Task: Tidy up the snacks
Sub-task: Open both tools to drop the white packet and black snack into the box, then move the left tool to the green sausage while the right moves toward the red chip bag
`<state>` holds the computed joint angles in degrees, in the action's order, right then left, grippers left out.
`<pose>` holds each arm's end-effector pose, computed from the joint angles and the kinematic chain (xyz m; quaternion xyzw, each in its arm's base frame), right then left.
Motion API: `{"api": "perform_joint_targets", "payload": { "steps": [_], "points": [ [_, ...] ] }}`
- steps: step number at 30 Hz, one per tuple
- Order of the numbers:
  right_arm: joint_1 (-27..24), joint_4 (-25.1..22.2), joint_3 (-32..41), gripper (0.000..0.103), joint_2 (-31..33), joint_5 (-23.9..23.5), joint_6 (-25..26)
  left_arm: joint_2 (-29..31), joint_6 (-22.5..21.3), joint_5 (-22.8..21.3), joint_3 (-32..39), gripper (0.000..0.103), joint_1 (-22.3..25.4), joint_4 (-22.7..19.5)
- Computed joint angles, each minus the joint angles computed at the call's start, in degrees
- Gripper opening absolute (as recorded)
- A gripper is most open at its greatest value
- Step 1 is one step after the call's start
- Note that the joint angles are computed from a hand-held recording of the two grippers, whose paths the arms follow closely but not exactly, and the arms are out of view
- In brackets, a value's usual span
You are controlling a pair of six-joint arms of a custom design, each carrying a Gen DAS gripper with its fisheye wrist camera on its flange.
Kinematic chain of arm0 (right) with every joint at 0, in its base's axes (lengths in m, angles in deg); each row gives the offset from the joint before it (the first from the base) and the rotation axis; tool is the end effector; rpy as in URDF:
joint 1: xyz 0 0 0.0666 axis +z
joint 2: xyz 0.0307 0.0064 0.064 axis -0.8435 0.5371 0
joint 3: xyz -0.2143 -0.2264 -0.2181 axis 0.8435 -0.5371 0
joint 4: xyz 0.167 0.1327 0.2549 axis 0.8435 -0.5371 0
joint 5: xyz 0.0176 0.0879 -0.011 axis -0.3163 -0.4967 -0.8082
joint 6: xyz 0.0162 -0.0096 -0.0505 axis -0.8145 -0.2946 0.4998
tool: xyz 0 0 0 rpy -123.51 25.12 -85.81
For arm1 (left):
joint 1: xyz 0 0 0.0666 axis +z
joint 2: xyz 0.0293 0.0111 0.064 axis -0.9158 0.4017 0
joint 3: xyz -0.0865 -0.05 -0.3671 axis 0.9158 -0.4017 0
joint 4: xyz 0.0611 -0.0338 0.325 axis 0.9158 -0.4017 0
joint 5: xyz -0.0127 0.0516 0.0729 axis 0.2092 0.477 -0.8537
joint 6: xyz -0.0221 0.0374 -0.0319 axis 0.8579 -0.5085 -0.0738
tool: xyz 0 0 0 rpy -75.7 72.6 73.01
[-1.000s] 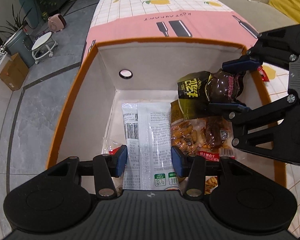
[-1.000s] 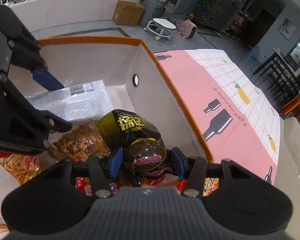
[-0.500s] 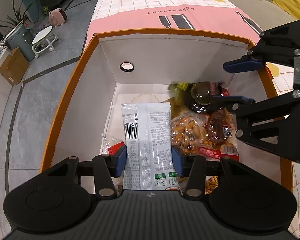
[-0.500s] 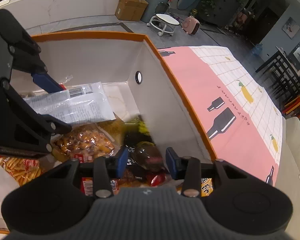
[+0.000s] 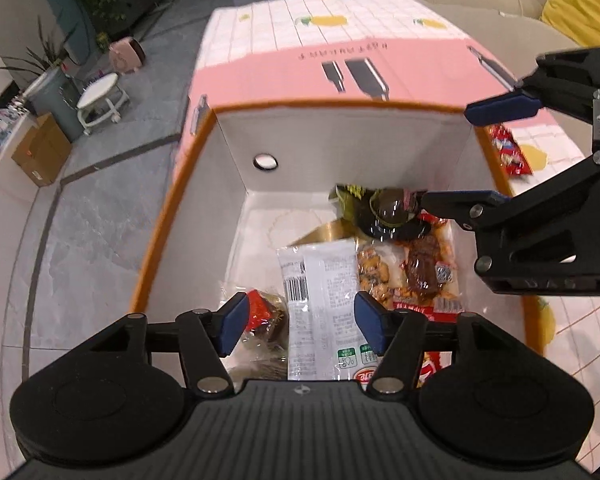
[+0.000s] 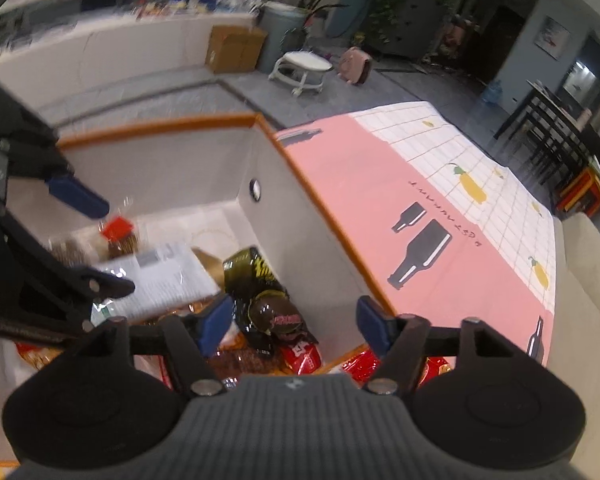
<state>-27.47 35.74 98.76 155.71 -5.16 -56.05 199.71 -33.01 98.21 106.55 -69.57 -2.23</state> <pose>0.5206 0.2820 0.3362 -0.0456 0.9346 -0.0958 0.3394 0.5921 -0.0441 0.3403 0.4404 0.8586 -0.0452 0.2583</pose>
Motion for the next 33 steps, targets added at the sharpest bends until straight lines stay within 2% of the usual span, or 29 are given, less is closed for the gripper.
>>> {"api": "perform_joint_targets", "payload": {
  "steps": [4,9,14,18,21,24,26,30,33],
  "points": [
    [0.2,4.3,-4.6,0.068,-4.0,0.9,-5.7,-4.0,2.6,1.6,-4.4,0.071,0.3,4.0],
    [1.4,10.3,-11.4,0.068,-9.5,2.9,-11.9,-8.3,4.3,5.9,-9.5,0.071,1.0,7.7],
    [3.4,12.5,-16.7,0.068,-13.9,5.9,-17.1,-12.3,8.5,6.7,-14.8,0.071,1.5,12.8],
    [5.4,14.2,-22.1,0.068,-18.0,8.2,-23.0,-15.9,12.5,9.4,-19.1,0.071,2.6,15.3],
    [7.5,13.5,-25.7,0.073,-20.2,10.7,-28.2,-19.3,14.6,11.4,-23.2,0.071,3.0,17.5],
    [10.2,10.3,-28.8,0.079,-21.4,14.0,-35.1,-22.5,15.9,12.9,-27.4,0.071,2.9,19.7],
    [11.5,8.4,-30.9,0.079,-22.3,14.0,-39.3,-24.3,15.6,13.2,-29.8,0.071,2.5,20.6],
    [14.1,3.1,-34.2,0.079,-23.0,13.5,-48.2,-27.3,13.2,12.4,-33.6,0.071,1.0,19.8],
    [15.5,1.3,-36.6,0.079,-23.6,12.0,-53.3,-28.4,11.2,11.1,-36.2,0.071,-0.4,18.7]
  ]
}}
